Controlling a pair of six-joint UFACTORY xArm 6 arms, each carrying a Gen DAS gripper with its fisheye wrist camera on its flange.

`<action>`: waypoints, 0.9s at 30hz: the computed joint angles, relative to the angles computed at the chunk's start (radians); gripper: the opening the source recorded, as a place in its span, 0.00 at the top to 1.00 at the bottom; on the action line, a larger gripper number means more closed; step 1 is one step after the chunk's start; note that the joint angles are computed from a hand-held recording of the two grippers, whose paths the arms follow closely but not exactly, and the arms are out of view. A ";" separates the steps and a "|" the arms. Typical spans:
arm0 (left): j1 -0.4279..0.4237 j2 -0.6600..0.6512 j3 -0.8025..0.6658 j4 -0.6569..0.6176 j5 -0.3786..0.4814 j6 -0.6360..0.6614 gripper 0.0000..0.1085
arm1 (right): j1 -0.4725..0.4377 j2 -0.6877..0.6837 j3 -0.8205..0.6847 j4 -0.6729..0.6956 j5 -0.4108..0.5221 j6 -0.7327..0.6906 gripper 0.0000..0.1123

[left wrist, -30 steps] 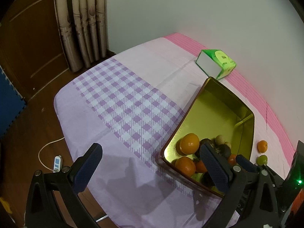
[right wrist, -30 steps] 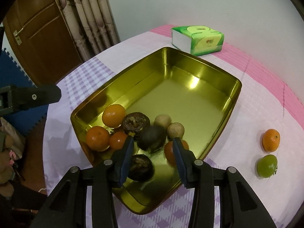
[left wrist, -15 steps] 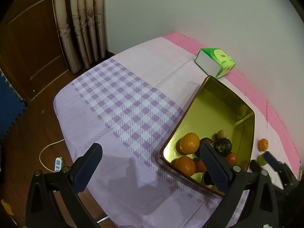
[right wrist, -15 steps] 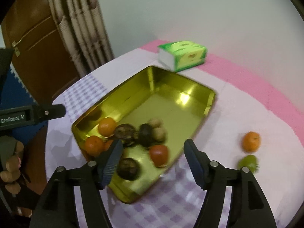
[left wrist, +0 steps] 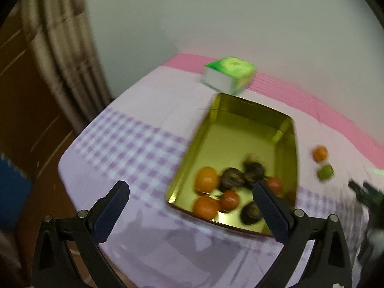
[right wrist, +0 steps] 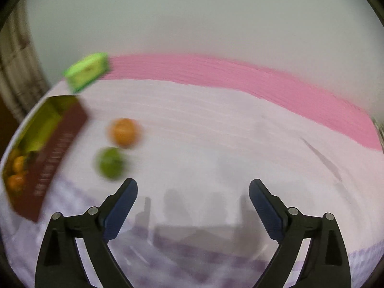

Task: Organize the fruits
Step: 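Move the left tool to the green tomato and close on it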

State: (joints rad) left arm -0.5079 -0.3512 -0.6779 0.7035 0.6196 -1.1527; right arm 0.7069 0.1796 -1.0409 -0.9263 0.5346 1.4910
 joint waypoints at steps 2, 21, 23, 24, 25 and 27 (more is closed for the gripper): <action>-0.038 0.018 -0.019 0.038 -0.004 0.012 0.06 | -0.019 -0.019 0.038 -0.024 0.007 0.037 0.15; -0.212 0.595 -0.526 -0.261 -0.174 0.323 0.06 | -0.134 -0.041 0.142 -0.130 -0.085 0.096 0.08; -0.215 0.652 -0.581 -0.313 -0.168 0.366 0.06 | -0.136 -0.042 0.145 -0.134 -0.087 0.099 0.08; -0.217 0.675 -0.605 -0.336 -0.161 0.386 0.06 | -0.137 -0.043 0.146 -0.136 -0.089 0.100 0.08; -0.218 0.694 -0.624 -0.356 -0.157 0.406 0.06 | -0.137 -0.042 0.145 -0.136 -0.089 0.101 0.08; -0.222 0.736 -0.664 -0.367 -0.152 0.417 0.06 | -0.136 -0.040 0.142 -0.134 -0.087 0.099 0.08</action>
